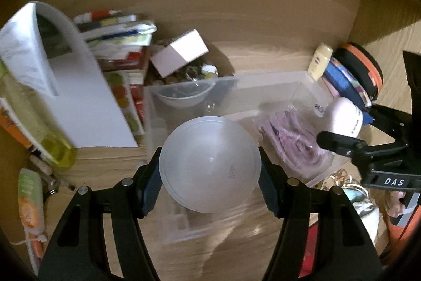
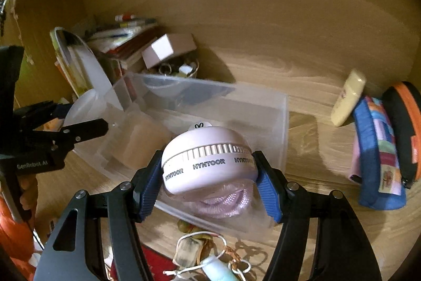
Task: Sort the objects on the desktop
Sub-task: 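Lower the lid and pink fan into the clear bin and open both tools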
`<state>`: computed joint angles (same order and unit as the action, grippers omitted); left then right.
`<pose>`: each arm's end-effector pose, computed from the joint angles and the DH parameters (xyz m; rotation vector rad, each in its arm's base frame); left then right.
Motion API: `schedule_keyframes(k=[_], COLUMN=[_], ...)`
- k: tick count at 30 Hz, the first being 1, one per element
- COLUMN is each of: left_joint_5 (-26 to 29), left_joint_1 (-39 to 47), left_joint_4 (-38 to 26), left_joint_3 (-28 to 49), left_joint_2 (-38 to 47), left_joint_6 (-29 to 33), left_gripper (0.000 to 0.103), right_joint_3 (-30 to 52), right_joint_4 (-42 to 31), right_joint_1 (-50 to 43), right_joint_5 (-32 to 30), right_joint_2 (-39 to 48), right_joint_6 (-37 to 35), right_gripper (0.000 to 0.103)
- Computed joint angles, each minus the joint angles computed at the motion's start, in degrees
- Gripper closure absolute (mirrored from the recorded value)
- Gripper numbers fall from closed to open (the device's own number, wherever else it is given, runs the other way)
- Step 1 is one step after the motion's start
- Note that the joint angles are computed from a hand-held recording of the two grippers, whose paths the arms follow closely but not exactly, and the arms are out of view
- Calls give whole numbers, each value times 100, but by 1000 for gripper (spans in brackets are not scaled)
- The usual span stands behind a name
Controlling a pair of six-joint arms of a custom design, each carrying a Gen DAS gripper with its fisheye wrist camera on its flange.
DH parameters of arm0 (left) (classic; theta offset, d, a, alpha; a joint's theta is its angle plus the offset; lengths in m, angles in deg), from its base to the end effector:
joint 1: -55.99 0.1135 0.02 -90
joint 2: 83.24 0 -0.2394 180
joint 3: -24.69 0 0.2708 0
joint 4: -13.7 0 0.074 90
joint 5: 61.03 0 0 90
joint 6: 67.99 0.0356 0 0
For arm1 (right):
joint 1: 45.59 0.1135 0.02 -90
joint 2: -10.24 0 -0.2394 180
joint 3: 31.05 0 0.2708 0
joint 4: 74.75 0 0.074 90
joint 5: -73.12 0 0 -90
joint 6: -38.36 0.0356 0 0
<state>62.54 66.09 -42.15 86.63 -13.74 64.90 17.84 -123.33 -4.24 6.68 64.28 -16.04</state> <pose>0.2506 0.0246 0.2094 0.8577 2.2973 -0.4025 0.1687 0.1295 0.1970 0.0433 2.4043 0.0972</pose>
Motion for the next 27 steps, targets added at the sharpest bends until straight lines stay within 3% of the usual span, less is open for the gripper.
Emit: schedule_keyframes(k=[5,13,23,27], left_joint_5=[-245,-104,-145,-233], left_joint_1=[-313,-349,-382,-378], left_joint_4=[305,256,171,348], left_joint_3=[-121,-107,-163,-327], left_joint_2=[173,230,170,-45], left_joint_6=[-161,-55,184,197], left_gripper=[38,38,31,25], right_joint_3=[125,252,284,413], right_joint_4=[216,547,577,308], right_joint_1=[-161,-377,-298,-185], right_joint_5=[-204,-550,-421,-160], right_joint_2=[524,1123,1189,1200], right_joint_6=[-247,-514,-544,-468], right_gripper=[41,41,41,33])
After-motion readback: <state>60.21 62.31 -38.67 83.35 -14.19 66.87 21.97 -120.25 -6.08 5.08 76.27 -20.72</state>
